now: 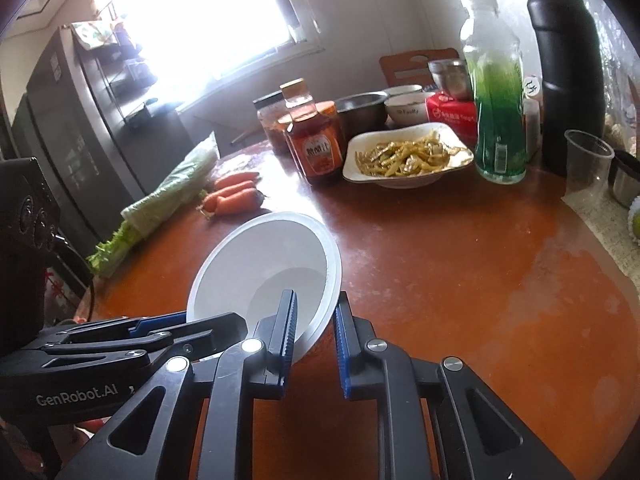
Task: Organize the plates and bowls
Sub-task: 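Carry the white bowl over the yellow bowl and lower it inside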
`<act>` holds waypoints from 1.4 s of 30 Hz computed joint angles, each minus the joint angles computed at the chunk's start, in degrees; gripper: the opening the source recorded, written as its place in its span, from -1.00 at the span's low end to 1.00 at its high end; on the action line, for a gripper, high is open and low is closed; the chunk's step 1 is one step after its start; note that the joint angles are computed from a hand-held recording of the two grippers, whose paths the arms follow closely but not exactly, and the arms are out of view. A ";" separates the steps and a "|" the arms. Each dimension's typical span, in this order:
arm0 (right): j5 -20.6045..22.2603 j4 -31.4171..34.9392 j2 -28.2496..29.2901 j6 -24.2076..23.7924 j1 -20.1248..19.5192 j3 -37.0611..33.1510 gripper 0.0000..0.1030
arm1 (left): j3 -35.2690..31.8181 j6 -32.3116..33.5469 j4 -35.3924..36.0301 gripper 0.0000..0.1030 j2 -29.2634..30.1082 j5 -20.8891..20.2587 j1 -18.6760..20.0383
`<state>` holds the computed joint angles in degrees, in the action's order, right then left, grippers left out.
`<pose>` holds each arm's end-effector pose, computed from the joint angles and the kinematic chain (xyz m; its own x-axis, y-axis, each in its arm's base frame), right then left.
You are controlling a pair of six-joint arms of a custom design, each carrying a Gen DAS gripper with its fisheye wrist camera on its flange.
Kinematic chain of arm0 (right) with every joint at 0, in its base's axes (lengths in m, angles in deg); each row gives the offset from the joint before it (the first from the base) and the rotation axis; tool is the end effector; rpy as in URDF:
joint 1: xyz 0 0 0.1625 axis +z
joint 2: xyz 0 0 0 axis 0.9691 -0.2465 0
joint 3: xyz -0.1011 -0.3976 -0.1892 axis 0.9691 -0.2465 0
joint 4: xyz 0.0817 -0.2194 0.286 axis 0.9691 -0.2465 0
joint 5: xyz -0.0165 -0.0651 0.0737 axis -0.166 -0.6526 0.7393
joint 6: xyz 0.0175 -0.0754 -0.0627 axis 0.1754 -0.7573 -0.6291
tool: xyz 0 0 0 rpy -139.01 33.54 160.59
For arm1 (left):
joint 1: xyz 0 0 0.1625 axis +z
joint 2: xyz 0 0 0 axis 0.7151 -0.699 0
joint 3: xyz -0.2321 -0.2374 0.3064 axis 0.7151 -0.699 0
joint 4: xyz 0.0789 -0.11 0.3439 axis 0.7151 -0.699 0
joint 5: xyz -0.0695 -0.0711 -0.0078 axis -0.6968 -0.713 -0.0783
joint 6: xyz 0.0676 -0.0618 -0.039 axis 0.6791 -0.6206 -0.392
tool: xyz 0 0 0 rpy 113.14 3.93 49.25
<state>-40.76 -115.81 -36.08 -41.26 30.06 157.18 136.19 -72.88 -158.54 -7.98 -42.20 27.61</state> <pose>0.2931 -0.6708 -0.0634 -0.8903 -0.2058 0.4062 -0.4283 0.6813 -0.5936 -0.0259 -0.6930 0.2429 -0.8779 0.2062 -0.4321 0.3845 0.8414 -0.3797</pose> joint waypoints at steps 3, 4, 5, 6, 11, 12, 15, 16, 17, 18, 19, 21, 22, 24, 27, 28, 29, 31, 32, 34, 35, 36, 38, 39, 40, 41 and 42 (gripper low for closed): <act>0.26 -1.72 -0.28 -0.23 0.93 1.04 -0.62 | 2.29 0.94 -2.32 -0.19 -1.82 0.55 -0.61; 0.36 -2.28 -0.39 -0.34 1.26 1.38 -0.62 | 3.08 1.15 -3.06 -0.19 -2.55 0.54 -0.77; 0.44 -2.84 -0.49 -0.48 1.62 1.67 -0.62 | 3.64 1.39 -3.63 -0.19 -3.07 0.61 -0.90; 0.43 -3.27 -0.55 -0.68 2.04 1.89 -0.62 | 4.41 1.75 -4.34 -0.19 -3.78 0.73 -1.06; -0.09 -4.77 -0.77 -1.37 4.03 2.60 -0.62 | 7.53 2.80 -6.53 -0.19 -6.85 0.41 -1.62; -0.27 -5.04 -0.81 -1.42 4.48 2.77 -0.62 | 8.21 2.86 -7.04 -0.19 -7.54 0.25 -1.68; -0.94 -6.29 -0.81 -1.91 5.77 3.39 -0.62 | 10.11 3.29 -8.38 -0.19 -9.49 -0.24 -1.82; -1.01 -6.51 -0.82 -1.97 6.21 3.58 -0.62 | 10.80 3.39 -8.94 -0.19 -10.12 -0.33 -1.86; -1.02 -6.77 -0.80 -2.04 6.52 3.70 -0.62 | 11.48 3.64 -9.49 -0.19 -10.80 -0.36 -1.89; -1.09 -7.18 -0.70 -2.23 6.96 3.81 -0.62 | 12.33 3.92 -10.21 -0.19 -11.63 -0.36 -1.95; -1.12 -7.43 -0.62 -2.25 7.35 3.91 -0.62 | 12.78 4.11 -10.57 -0.19 -12.09 -0.33 -1.97; -1.22 -7.84 -0.46 -2.20 8.10 4.08 -0.62 | 13.87 4.43 -11.21 -0.19 -13.37 -0.29 -1.94; -1.31 -7.95 -0.40 -2.03 8.51 4.15 -0.62 | 14.41 4.63 -11.65 -0.19 -13.92 -0.22 -1.97; -1.36 -8.46 -0.16 -2.30 9.32 4.21 -0.62 | 15.56 5.06 -12.72 -0.19 -15.18 0.08 -2.07; -1.38 -8.65 0.23 -2.35 10.40 4.02 -0.62 | 16.73 5.37 -13.40 -0.19 -16.83 0.07 -1.92; -1.39 -8.64 0.35 -2.42 10.76 3.92 -0.62 | 17.08 5.44 -13.54 -0.19 -17.39 0.00 -1.82; -1.44 -8.51 0.45 -2.39 11.08 3.85 -0.62 | 17.39 5.53 -13.75 -0.19 -17.82 -0.07 -1.74; -1.66 -8.40 0.75 -2.44 11.67 3.51 -0.62 | 18.01 5.65 -14.11 -0.19 -18.72 -0.24 -1.60; -1.62 -8.39 0.83 -2.48 11.88 3.43 -0.62 | 18.47 6.02 -14.60 -0.19 -19.23 -0.09 -1.60; -1.62 -8.20 1.05 -2.42 12.42 3.26 -0.62 | 19.13 6.12 -14.86 -0.19 -20.07 0.09 -1.56; -1.57 -8.15 1.10 -2.31 12.60 3.30 -0.62 | 19.50 6.15 -15.01 -0.19 -20.41 0.17 -1.60; -1.67 -8.12 1.22 -2.35 12.86 3.24 -0.62 | 19.82 6.33 -15.12 -0.19 -20.81 0.15 -1.56; -1.70 -8.25 1.42 -2.40 13.30 3.22 -0.62 | 20.48 6.53 -15.61 -0.19 -21.49 0.22 -1.52; -1.72 -8.31 1.50 -2.43 13.53 3.28 -0.62 | 20.83 6.64 -15.77 -0.19 -21.85 0.28 -1.52; -1.75 -8.38 1.58 -2.46 13.73 3.35 -0.62 | 21.19 6.68 -15.87 -0.19 -22.23 0.33 -1.50; -1.66 -8.48 1.59 -2.49 13.81 3.47 -0.62 | 21.52 6.86 -16.02 -0.19 -22.55 0.39 -1.46; -1.63 -8.58 1.63 -2.43 13.94 3.63 -0.62 | 21.87 7.05 -16.22 -0.19 -22.79 0.56 -1.46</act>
<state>-42.38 -124.39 -34.45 -43.69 44.00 160.81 158.06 -65.83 -174.76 -30.78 -41.64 26.15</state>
